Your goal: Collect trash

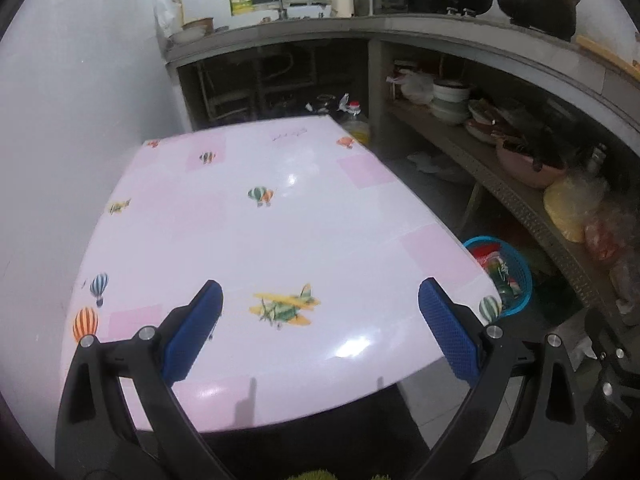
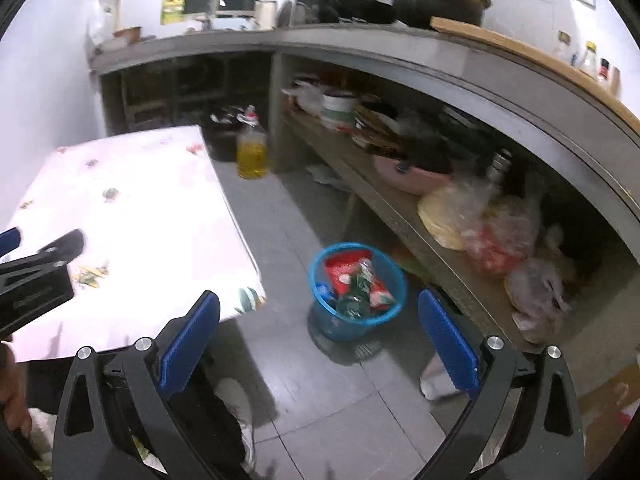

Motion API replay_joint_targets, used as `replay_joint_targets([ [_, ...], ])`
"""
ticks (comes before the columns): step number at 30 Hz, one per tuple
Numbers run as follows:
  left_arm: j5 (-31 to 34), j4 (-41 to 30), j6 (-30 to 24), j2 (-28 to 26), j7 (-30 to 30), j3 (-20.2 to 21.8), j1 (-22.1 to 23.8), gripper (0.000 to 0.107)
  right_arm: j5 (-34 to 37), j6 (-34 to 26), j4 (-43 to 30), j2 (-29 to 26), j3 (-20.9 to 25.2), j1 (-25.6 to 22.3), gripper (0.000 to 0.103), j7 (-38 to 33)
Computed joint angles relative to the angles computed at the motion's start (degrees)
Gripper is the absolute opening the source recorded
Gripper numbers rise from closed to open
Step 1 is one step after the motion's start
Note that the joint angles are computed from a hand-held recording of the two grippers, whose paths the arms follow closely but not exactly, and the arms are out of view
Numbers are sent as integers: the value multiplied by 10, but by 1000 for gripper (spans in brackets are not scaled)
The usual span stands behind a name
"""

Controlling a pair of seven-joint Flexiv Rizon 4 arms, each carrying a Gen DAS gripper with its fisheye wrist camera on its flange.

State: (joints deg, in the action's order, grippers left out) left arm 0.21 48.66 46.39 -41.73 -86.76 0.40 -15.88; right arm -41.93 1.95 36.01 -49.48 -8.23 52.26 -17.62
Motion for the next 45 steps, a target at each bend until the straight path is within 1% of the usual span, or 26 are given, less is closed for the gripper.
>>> replay_joint_targets([
  [2,-2,5,-20,5,-2,1,0,94,6,22,35,20,7,0,96,29],
  [5,2,2,-43,3,-7,4,0,94,4,32,75,40,15,-2,96,48],
  [9,14,-1,-55,2,-13,9,-3,94,4,6,70,37,22,-5,96,35],
  [13,20,-15,-76,-5,-9,9,-4,94,5,0,75,40,25,-9,96,33],
  [18,30,-24,-86,-9,-6,12,-6,94,13,-9,77,40,29,-16,96,35],
  [24,43,-34,-99,-12,2,16,-7,94,14,-5,84,44,31,-21,96,39],
  [32,46,-41,-105,-15,0,16,-5,94,12,8,93,46,33,-26,96,36],
  [38,47,-35,-93,-13,9,14,-6,94,10,5,90,43,31,-23,96,34],
  [45,45,-27,-90,-9,11,13,-8,94,14,12,90,44,33,-24,96,35],
])
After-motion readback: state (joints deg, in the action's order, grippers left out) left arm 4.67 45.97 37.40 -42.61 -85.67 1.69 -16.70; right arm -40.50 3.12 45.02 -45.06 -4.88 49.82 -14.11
